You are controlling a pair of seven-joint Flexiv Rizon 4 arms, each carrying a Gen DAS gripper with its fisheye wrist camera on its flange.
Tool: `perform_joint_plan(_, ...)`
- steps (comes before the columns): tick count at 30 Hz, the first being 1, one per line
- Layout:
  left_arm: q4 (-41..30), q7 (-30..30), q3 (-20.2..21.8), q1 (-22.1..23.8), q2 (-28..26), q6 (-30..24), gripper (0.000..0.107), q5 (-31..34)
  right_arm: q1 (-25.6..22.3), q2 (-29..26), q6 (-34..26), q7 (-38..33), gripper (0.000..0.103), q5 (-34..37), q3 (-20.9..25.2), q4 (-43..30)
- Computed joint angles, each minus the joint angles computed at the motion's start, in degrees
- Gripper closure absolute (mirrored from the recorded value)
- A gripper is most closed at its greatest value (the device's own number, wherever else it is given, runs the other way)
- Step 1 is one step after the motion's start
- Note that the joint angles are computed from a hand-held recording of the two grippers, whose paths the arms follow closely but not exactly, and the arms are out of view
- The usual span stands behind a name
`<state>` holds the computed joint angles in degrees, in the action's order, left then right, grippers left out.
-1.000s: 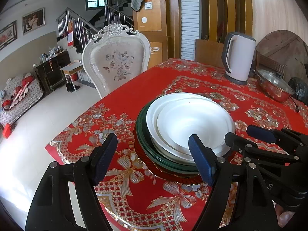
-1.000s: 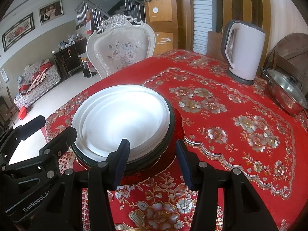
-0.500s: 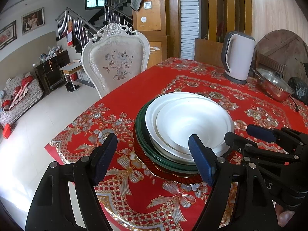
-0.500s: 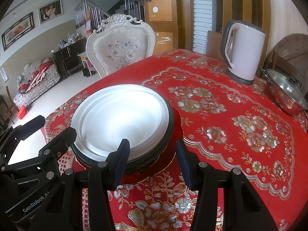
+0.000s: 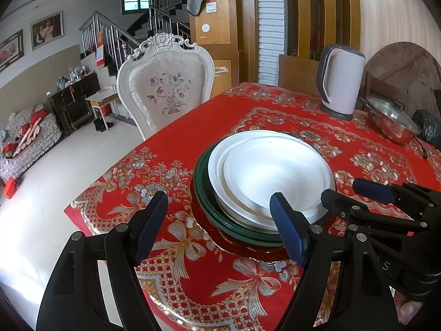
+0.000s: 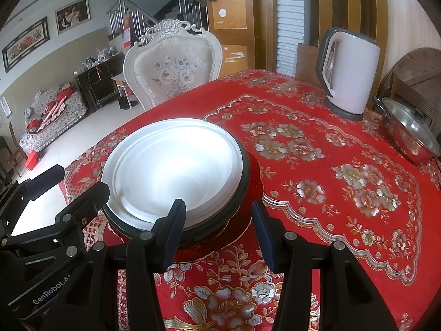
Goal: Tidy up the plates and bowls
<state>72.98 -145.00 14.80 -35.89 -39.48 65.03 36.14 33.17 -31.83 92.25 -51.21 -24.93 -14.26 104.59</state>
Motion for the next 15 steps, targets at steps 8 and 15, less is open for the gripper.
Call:
perform_joint_plan(8, 0.24, -0.21, 0.06, -0.09, 0.16, 0.19, 0.029, 0.25, 0.15, -0.04, 0.02, -0.03, 0.053, 0.11, -0.15, -0.04)
perform_joint_plan(15, 0.18, -0.01, -0.18, 0.04, 0.09, 0.55, 0.029, 0.19, 0.14, 0.01, 0.09, -0.10, 0.053, 0.19, -0.15, 0.08)
